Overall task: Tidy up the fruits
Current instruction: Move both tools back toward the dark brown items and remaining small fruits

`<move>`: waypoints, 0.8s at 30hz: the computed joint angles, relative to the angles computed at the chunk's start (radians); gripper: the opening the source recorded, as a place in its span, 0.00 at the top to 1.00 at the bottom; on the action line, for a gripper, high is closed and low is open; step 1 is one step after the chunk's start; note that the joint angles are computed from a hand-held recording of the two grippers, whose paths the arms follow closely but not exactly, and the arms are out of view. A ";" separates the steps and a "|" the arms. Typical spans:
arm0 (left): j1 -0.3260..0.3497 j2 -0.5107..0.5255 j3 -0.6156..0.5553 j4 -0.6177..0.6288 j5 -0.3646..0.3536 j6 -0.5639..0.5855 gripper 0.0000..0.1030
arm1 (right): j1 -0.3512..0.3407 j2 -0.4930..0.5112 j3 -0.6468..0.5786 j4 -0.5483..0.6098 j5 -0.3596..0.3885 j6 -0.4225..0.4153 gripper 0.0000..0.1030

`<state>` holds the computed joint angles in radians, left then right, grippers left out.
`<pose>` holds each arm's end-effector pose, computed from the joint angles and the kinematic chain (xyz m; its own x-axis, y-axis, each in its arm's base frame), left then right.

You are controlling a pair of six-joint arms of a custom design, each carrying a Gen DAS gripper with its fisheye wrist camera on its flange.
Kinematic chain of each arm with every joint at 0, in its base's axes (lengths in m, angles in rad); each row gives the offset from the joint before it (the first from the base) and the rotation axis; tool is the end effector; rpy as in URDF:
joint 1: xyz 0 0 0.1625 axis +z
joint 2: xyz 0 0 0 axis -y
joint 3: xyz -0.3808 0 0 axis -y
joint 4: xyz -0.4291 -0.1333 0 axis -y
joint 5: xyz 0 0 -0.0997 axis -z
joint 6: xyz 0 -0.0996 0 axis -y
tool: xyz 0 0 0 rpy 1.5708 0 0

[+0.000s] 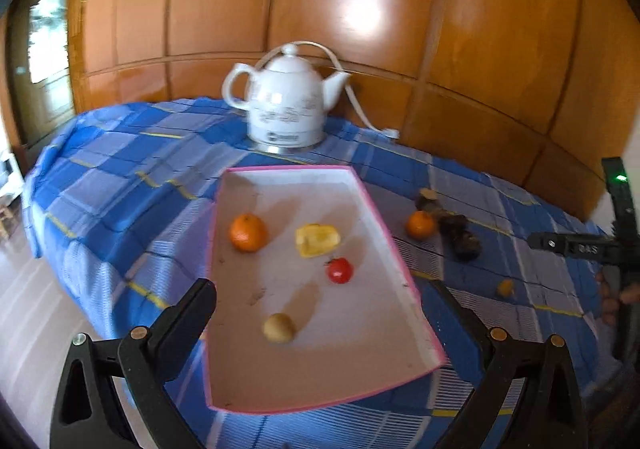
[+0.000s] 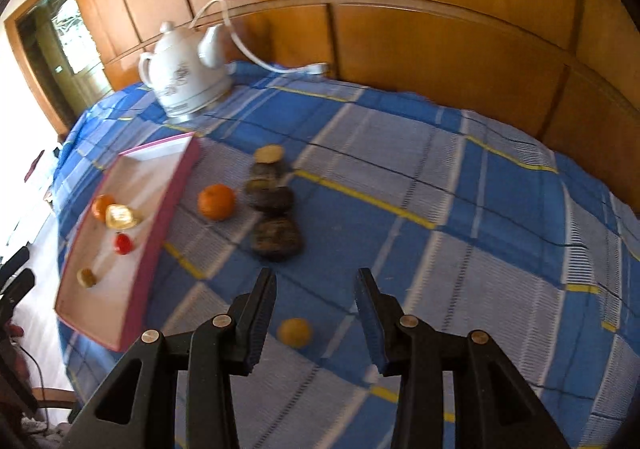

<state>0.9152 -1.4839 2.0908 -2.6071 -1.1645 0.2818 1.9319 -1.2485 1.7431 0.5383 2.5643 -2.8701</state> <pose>-0.1766 -0.5129 0.2555 -0.6416 0.6131 -0.4609 0.7628 0.5728 -0.3000 0.2023 -0.3945 0.2222 -0.7193 0.4166 0.5559 -0.1147 0.7180 -0.6865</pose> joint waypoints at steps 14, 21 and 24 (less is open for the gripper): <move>-0.084 0.101 -0.041 0.083 0.045 -0.012 0.00 | -0.127 -0.218 0.158 -0.105 -0.067 0.048 0.60; -0.110 0.180 -0.089 0.138 -0.002 -0.036 0.08 | -0.107 -0.191 0.134 -0.087 -0.053 0.066 0.60; -0.125 0.223 -0.110 0.154 -0.023 -0.030 0.17 | -0.105 -0.205 0.139 -0.083 -0.060 0.085 0.60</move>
<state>0.7906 -1.2607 1.9812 -2.4533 -1.1877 0.2513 1.8269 -1.4535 1.8820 0.4557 2.5048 -2.7855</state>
